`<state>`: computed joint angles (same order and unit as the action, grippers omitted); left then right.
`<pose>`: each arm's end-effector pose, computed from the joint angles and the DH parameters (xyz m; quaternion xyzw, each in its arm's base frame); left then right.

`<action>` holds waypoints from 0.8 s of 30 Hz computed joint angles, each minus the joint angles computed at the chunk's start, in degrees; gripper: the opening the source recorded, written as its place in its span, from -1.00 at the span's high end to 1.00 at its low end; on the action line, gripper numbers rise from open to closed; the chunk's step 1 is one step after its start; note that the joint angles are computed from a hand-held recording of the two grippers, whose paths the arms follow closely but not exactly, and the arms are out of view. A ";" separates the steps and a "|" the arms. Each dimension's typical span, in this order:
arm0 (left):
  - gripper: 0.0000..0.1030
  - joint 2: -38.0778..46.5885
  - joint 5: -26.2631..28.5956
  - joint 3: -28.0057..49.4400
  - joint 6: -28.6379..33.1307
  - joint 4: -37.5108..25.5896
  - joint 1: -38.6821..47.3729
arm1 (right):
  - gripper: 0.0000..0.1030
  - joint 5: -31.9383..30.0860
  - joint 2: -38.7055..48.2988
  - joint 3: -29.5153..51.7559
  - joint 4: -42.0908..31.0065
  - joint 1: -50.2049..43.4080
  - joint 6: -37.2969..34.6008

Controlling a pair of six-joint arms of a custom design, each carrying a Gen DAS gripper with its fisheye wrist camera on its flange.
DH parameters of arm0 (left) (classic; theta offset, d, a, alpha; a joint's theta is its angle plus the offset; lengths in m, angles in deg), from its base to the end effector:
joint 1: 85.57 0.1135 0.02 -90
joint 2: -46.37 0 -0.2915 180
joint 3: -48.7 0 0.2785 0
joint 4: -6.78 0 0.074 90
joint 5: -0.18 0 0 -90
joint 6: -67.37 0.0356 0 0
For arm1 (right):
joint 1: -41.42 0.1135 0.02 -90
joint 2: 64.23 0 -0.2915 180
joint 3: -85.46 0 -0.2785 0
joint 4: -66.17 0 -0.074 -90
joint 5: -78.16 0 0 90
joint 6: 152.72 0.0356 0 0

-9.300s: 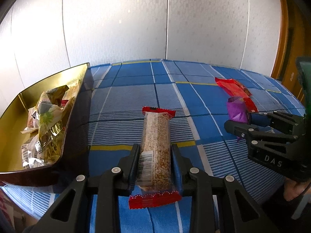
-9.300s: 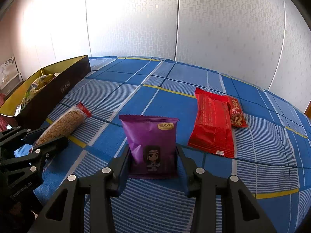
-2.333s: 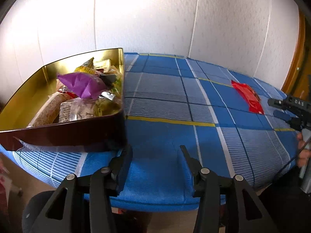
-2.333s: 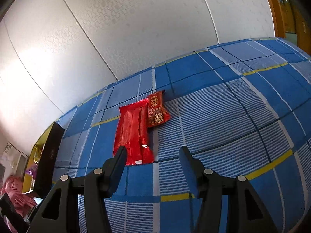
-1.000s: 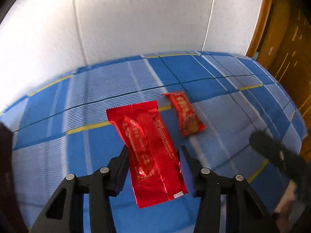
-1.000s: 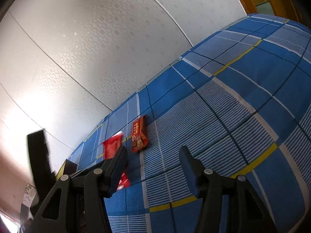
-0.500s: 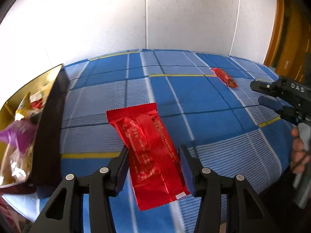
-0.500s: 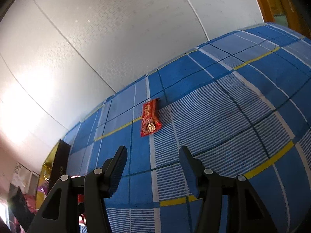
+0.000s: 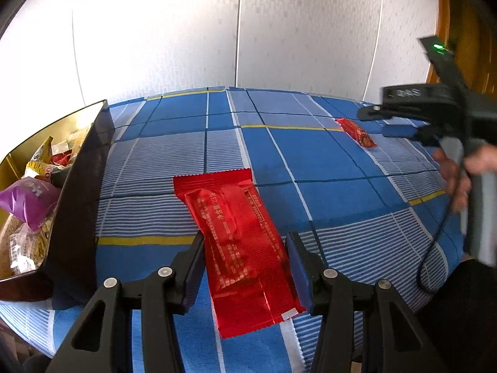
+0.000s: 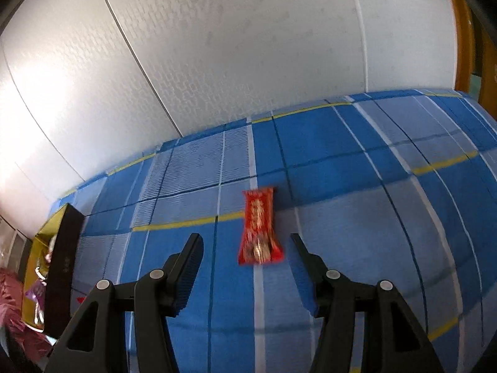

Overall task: Organize snacks
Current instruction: 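Grasp the small red packet with gold print with the right tool while the left tool lifts the red pack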

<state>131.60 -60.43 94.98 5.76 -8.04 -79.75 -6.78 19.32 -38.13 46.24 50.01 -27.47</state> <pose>0.2748 0.0104 0.1442 0.2573 0.8861 -0.1420 0.3584 0.3066 0.0431 0.1960 0.2301 0.9010 0.0984 0.3545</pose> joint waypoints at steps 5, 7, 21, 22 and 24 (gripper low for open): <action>0.01 0.04 0.26 -0.17 -0.18 0.34 0.09 | 0.14 1.06 8.35 8.09 -5.03 -0.50 -2.65; 0.00 0.06 0.43 -0.24 -0.13 0.48 0.19 | 0.54 1.04 10.95 9.85 -5.99 -0.38 -3.73; -0.01 -0.60 0.00 -1.25 -0.18 1.71 0.07 | 0.54 5.45 -0.66 -4.93 2.35 14.47 -3.29; 0.00 -0.64 -0.13 -1.12 -0.14 1.40 0.01 | 0.53 6.60 -0.21 -5.07 2.42 15.46 -3.51; 0.01 -0.85 -0.91 -0.80 -0.43 0.67 -0.18 | 0.53 8.71 -0.17 -5.80 3.55 16.81 -3.79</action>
